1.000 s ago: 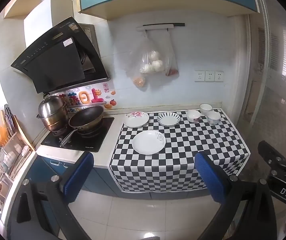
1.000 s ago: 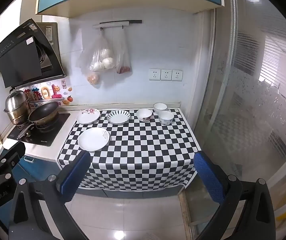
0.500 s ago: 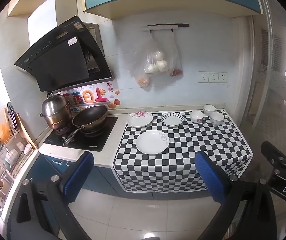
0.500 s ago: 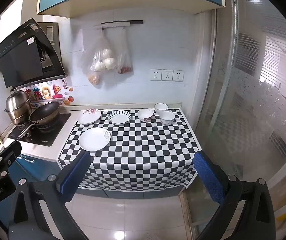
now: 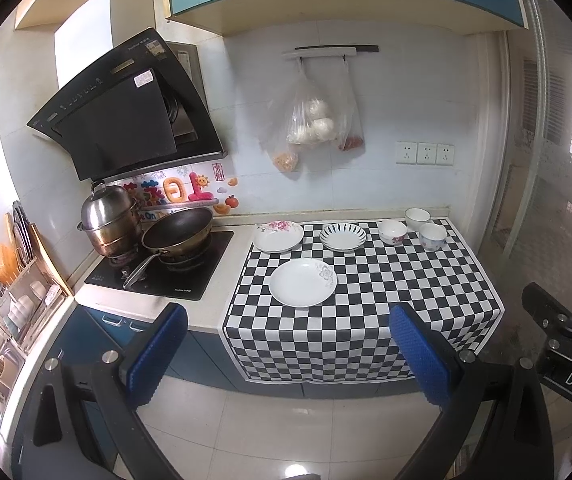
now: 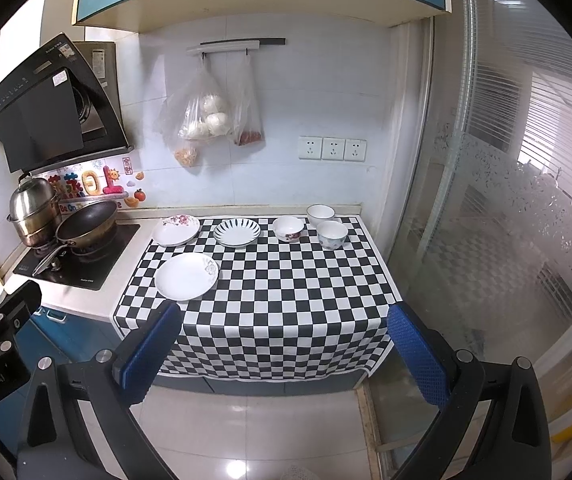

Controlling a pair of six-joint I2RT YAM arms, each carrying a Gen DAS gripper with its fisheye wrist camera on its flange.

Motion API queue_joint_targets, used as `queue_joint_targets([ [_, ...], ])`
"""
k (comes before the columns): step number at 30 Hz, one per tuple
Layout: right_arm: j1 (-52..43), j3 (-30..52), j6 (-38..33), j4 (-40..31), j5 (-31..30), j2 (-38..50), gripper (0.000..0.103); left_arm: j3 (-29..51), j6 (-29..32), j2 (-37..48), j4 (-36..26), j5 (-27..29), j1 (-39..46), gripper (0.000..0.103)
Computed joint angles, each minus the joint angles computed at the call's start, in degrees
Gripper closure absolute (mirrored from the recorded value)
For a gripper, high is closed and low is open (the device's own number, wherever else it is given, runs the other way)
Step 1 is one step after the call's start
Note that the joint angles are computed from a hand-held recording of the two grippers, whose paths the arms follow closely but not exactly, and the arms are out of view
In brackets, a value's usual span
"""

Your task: Organize plates and bowls

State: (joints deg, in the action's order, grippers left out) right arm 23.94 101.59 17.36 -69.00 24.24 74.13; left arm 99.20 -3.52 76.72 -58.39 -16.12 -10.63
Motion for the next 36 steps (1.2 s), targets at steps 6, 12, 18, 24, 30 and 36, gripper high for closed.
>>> queue_joint_targets([
  [6, -0.41, 0.48, -0.33, -0.19, -0.56, 0.78, 0.000, -0.34, 0.36, -0.09, 0.20, 0.35, 0.44, 0.000],
  [12, -0.96, -0.08, -0.38, 0.32, -1.01, 0.81, 0.000, -0.48, 0.64, 0.00, 0.13, 0.71, 0.78, 0.000],
  [18, -1.70, -0.65, -0.29, 0.75, -1.27, 1.04, 0.000, -0.07, 0.95, 0.48, 0.03, 0.90, 0.88, 0.000],
  [24, -2.61, -0.66, -0.44, 0.87, -1.26, 0.99, 0.000, 2.42, 0.58, 2.64, -0.75, 0.38, -0.30, 0.000],
  [30, -2.45, -0.17, -0.27, 0.59, -0.73, 1.18, 0.000, 2.98, 0.43, 3.02, -0.89, 0.24, -0.63, 0.000],
  [36, -2.49, -0.56, -0.54, 0.83, -1.04, 0.96, 0.000, 3.07, 0.18, 3.14, -1.13, -0.07, -1.07, 0.000],
])
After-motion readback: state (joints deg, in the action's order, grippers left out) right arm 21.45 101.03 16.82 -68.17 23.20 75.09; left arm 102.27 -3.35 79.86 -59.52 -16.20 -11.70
